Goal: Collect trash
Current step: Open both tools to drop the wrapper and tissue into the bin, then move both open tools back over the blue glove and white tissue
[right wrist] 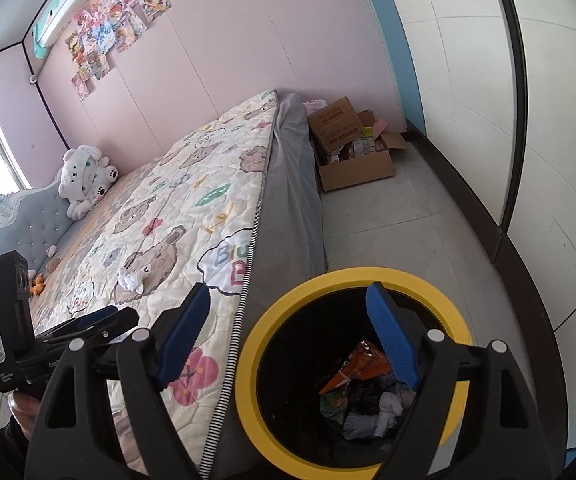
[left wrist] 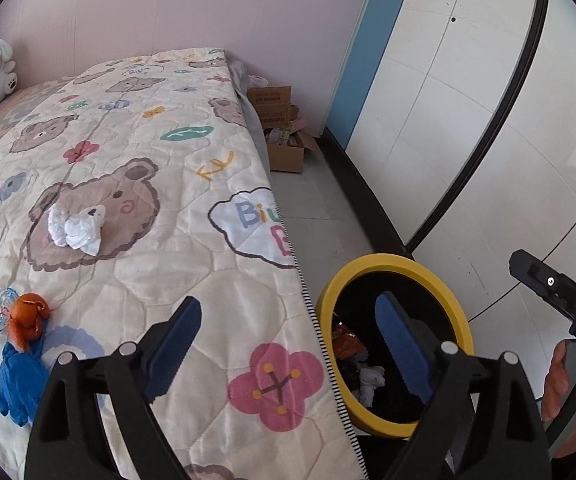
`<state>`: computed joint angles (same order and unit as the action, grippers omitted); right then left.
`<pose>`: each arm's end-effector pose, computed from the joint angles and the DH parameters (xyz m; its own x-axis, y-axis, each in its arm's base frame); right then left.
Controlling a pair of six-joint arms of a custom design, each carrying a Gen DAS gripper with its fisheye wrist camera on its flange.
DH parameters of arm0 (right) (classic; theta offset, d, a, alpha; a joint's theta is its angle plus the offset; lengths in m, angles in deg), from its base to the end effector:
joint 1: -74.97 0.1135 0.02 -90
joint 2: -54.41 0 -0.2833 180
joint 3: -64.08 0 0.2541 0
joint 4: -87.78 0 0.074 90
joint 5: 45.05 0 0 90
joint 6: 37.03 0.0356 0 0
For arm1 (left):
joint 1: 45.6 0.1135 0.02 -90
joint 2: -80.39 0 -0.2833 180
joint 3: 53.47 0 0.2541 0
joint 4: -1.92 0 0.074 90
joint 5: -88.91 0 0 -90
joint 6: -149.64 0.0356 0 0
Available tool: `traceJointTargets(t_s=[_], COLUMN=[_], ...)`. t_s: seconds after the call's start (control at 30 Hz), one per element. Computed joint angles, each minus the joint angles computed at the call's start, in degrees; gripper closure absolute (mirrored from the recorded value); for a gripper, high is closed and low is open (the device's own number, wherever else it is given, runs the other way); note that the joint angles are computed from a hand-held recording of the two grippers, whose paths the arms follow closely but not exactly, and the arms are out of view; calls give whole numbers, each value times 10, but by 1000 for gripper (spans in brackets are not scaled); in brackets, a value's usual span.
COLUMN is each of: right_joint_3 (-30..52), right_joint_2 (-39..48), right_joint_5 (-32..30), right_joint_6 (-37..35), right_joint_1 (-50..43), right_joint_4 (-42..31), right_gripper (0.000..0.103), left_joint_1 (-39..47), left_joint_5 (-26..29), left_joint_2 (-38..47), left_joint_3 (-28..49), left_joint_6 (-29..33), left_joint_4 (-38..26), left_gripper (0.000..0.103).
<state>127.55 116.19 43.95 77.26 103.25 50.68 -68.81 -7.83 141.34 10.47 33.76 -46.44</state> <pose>0.2017 0.1092 0.3071 -0.6651 0.1092 -0.7387 -0.2333 0.9093 0.3445 0.1974 -0.0801 0.2966 -0.7262 -0.1602 -0.6685 -0.0015 0.9728 -0.2315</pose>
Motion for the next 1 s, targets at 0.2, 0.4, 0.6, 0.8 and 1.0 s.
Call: traceJointTargets(t_s=[0.2,0.4,0.6,0.8,1.0], right_joint_3=[38,90,152,229,320], right_joint_2=[50,117,190,278,370], right_joint_5=[24,37,40,36,44], right_joint_6=[6,18,3,-7,-29], right_joint_1=[60,120,176,215,243], right_joint_4=[14,25,29,37,34], right_gripper=[26,20,17,15,14], left_joint_1=[89,214,355,507,629], left_joint_5=[24,74,133,205,257], left_joint_2=[-61,-107,-134,-144,-136], left_joint_3=[-22,-41,-61,-81,-103], left_joint_6=[35,94,172,255,332], left_joint_4=[-34,-66,-84,-100,-104], left_gripper=[16,16,16,16,16])
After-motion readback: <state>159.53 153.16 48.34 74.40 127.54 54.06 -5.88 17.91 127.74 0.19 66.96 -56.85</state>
